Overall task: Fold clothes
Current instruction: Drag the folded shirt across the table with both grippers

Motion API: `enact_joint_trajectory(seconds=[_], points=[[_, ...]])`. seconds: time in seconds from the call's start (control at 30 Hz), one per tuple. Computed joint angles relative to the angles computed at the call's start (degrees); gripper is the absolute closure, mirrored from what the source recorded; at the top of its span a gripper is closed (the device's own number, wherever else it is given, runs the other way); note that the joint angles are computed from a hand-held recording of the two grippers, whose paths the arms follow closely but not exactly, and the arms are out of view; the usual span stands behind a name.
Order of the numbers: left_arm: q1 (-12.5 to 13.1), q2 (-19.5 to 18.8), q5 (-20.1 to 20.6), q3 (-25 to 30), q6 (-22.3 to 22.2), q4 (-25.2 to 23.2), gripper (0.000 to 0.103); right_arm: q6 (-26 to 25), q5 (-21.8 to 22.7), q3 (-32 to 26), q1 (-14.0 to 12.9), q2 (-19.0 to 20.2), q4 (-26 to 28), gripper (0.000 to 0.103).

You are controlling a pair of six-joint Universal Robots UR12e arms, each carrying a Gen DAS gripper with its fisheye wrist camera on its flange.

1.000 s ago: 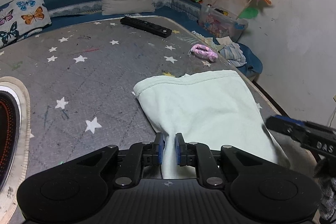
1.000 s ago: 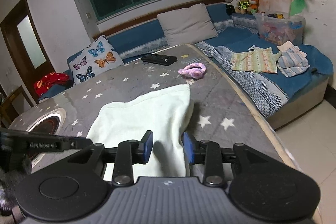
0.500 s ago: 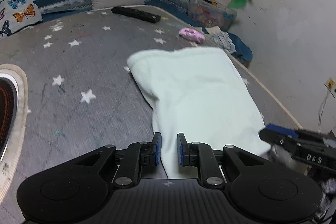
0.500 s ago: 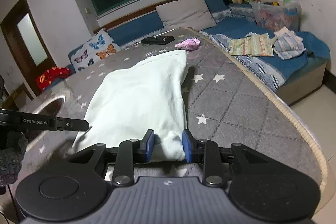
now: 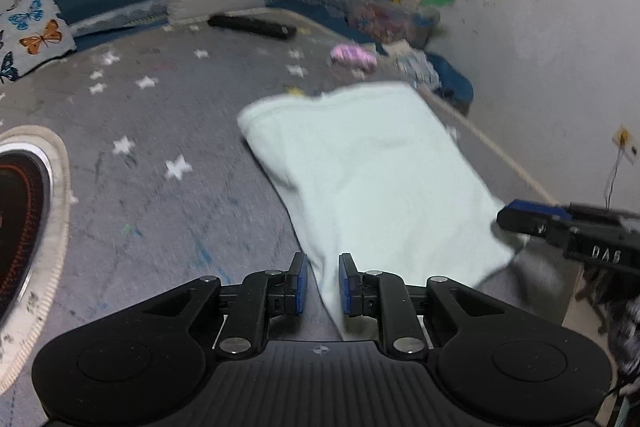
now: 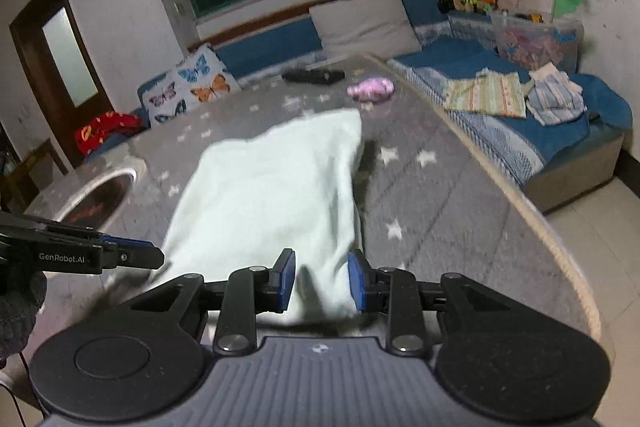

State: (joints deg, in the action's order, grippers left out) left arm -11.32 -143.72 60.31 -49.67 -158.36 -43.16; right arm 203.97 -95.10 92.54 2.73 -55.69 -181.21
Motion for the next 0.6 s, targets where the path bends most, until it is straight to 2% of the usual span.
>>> enact_joint_trajectory(seconds=[0.1, 0.23, 0.4, 0.47, 0.6], points=[[-0.1, -1.2, -1.7, 2.1, -2.5, 1.6, 0.086, -0.5, 0.4, -1.3, -0.1, 0.8, -1.0, 0.074], [-0.5, -4.4, -4.0, 7.7, -4.4, -0.8, 0.086, -0.4, 2.4, -3.7, -0.6, 2.7, -1.7, 0.074], [-1.0, -8.0, -0.1, 13.4, -5.2, -4.1, 0.087, -0.2, 4.4, -5.4, -0.9, 4.2, -0.6, 0.074], [-0.8, -8.7, 1.9, 14.4, -6.0, -3.9, 0.087, -0.4, 4.7, -5.2, -1.0, 4.2, -0.7, 0.074], [-0.1, -8.9, 2.3, 15.0, -8.4, -3.3, 0.087, -0.6, 4.7, -4.8, -1.0, 3.8, -0.8, 0.074]])
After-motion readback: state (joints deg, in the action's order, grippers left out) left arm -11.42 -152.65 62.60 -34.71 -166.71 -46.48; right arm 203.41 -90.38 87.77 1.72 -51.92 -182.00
